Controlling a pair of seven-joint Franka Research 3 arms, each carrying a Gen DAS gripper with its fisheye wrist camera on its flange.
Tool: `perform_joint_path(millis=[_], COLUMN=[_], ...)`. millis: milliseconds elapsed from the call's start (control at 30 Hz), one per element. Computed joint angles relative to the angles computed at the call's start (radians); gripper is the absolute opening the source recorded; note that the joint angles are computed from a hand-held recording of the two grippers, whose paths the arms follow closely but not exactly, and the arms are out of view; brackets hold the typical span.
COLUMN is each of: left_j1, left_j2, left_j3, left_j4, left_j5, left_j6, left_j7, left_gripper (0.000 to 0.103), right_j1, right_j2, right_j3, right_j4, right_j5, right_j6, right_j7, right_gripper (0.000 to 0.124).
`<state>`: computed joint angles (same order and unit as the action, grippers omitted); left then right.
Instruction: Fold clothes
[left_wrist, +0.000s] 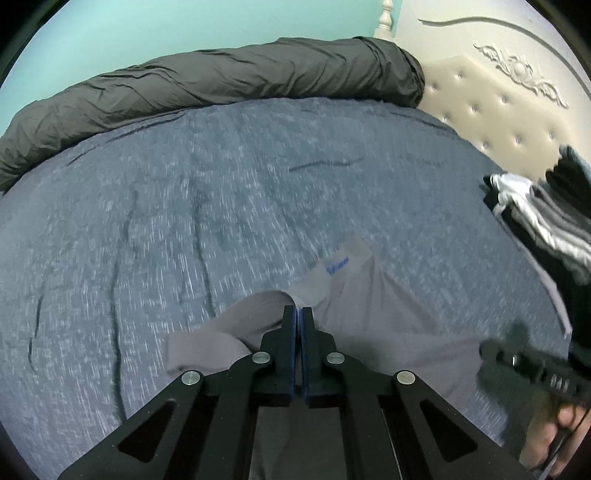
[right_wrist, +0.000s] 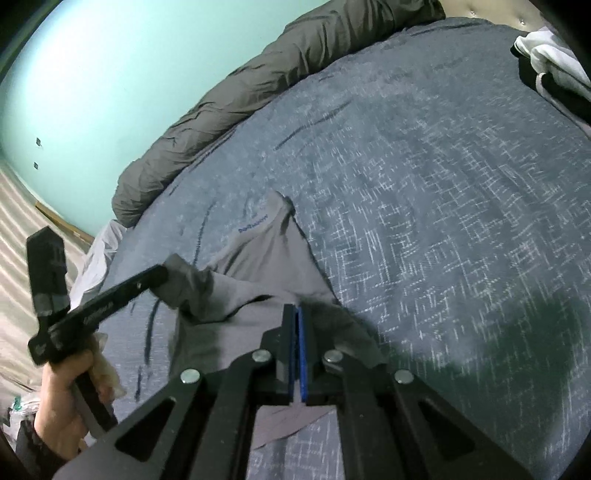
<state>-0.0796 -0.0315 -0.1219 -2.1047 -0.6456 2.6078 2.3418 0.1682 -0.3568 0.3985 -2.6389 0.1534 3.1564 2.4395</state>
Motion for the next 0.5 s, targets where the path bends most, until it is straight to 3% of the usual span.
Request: perform_joint_path(millis=[100,500], left_j1=[0.004,0.009], left_j2=[0.043,0.243], left_j3=[-0.007,-0.098], left_j4=[0.085,0.351], left_j5=[0.023,0.194], left_j6=[-0.039,-0.159], left_j7=[-0.049,-0.201], left_gripper=[0.002,0.002], right_j1=[0.060,0.181], right_j2=[-0.017,-0.105], right_j3=[-0.047,-0.140], right_j4=[-0.020,-0.114], right_j5=[0.030,0.150], right_j6=[0.012,0.014], right_j7=[-0.017,-0.071], right_gripper=[0.001,0.001])
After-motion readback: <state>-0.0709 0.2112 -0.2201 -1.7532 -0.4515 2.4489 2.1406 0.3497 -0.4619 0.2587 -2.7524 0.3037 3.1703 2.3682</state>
